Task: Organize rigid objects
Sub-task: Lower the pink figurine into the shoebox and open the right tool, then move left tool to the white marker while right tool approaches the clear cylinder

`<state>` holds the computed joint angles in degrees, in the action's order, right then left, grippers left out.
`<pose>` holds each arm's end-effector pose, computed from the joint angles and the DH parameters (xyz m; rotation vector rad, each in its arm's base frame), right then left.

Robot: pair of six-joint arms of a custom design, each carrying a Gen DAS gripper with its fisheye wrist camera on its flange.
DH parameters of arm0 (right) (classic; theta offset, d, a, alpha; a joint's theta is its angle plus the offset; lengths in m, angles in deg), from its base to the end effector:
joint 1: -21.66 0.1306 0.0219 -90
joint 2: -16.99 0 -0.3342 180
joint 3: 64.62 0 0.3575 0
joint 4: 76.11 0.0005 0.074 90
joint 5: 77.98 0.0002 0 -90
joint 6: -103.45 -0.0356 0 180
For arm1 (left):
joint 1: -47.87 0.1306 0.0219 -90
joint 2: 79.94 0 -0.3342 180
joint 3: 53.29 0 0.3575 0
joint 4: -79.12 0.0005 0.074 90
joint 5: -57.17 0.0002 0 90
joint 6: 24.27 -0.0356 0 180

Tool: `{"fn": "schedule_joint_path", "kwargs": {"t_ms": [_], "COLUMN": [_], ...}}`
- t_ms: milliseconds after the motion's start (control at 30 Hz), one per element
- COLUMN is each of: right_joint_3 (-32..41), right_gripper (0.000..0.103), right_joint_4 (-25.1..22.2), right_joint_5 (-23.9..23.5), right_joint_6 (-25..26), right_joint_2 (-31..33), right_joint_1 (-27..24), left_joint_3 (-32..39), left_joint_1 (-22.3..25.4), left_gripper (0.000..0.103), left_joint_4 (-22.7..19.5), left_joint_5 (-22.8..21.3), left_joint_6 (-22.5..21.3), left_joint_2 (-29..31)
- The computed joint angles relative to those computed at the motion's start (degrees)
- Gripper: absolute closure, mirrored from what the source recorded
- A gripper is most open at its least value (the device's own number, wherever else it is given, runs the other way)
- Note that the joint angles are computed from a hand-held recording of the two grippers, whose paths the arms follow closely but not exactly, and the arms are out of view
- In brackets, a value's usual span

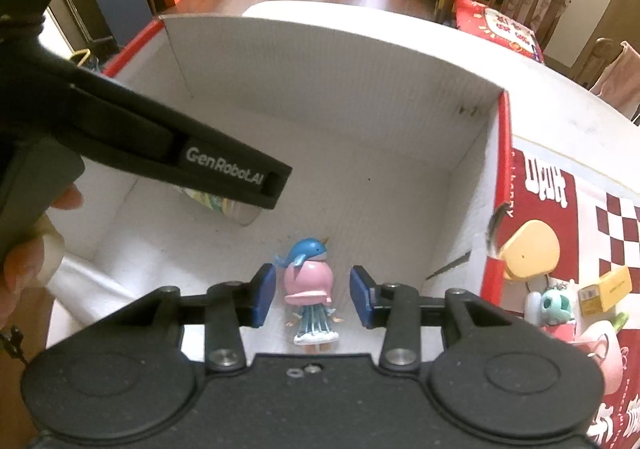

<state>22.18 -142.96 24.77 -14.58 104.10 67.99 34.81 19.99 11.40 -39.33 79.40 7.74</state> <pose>0.2854 0.2869 0.3622 -0.3679 2.6660 0.0889 0.3622 -0.1876 0.3662 0.3069 2.7141 -0.0495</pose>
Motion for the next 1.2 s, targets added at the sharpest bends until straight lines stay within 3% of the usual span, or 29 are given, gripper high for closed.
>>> {"fn": "schedule_joint_path", "kwargs": {"t_ms": [233, 400, 733, 933, 1200], "right_joint_3": [-1.76, -3.05, -5.64, -8.98, -13.33], "right_gripper": [0.057, 0.045, 0.034, 0.025, 0.014], "right_joint_4": [2.08, 3.75, 5.32, 6.53, 6.07], "right_joint_5": [2.30, 3.04, 3.15, 2.71, 0.92], "right_joint_6": [-0.60, 0.26, 1.25, 2.14, 4.80], "right_joint_2": [-4.38, -7.87, -15.14, -22.38, -32.98], "right_joint_1": [1.96, 2.87, 3.43, 3.58, 2.08], "left_joint_3": [-2.33, -3.02, -4.17, -5.43, -5.35], "left_joint_1": [-1.00, -2.88, -4.76, -9.41, -17.58], "left_gripper": [0.019, 0.019, 0.019, 0.019, 0.019], "left_joint_4": [0.95, 1.61, 2.54, 4.53, 4.87], "left_joint_5": [-2.31, -4.20, -7.21, -11.29, -15.03], "left_joint_6": [0.27, 0.92, 2.30, 2.46, 8.24], "left_joint_2": [-5.30, -8.86, -15.09, -19.25, -20.92]}}
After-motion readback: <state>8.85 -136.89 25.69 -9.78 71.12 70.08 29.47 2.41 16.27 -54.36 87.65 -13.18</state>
